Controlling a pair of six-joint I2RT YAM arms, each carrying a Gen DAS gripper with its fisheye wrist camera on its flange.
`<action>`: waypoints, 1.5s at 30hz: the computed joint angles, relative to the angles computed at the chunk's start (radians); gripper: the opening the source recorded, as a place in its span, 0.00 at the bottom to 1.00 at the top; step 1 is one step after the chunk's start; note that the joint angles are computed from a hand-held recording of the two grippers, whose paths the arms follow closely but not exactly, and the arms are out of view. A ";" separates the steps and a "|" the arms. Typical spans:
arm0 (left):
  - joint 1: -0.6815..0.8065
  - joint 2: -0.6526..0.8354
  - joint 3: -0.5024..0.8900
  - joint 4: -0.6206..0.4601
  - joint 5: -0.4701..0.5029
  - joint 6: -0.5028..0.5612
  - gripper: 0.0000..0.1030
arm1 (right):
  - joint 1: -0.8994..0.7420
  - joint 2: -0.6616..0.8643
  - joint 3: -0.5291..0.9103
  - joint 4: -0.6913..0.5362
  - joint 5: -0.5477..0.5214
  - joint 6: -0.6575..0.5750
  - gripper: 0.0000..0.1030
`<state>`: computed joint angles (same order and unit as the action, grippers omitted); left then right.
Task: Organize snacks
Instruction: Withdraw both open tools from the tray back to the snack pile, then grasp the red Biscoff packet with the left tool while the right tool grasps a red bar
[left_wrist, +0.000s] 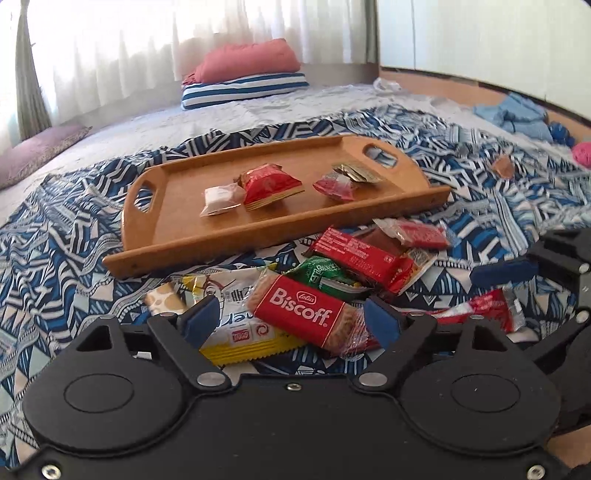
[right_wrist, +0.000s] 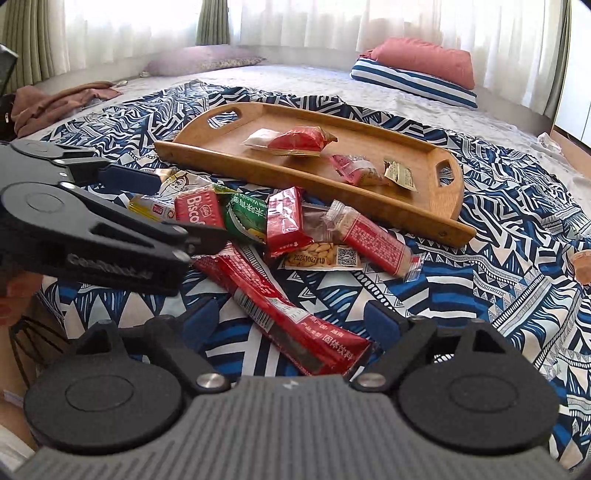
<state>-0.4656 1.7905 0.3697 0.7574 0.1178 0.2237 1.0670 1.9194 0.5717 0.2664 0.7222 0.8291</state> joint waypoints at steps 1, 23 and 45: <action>-0.005 0.013 0.000 0.020 -0.006 0.012 0.84 | -0.001 0.000 -0.001 0.003 -0.002 -0.003 0.90; 0.048 -0.037 0.008 -0.086 0.092 0.060 0.77 | -0.021 0.010 -0.023 0.061 -0.017 -0.023 0.91; 0.075 -0.080 -0.048 -0.087 0.078 -0.009 0.79 | -0.017 0.016 -0.015 0.051 -0.010 -0.017 0.91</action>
<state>-0.3903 1.7104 0.3218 0.6705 0.1954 0.2145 1.0497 1.9354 0.5563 0.3172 0.7117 0.8121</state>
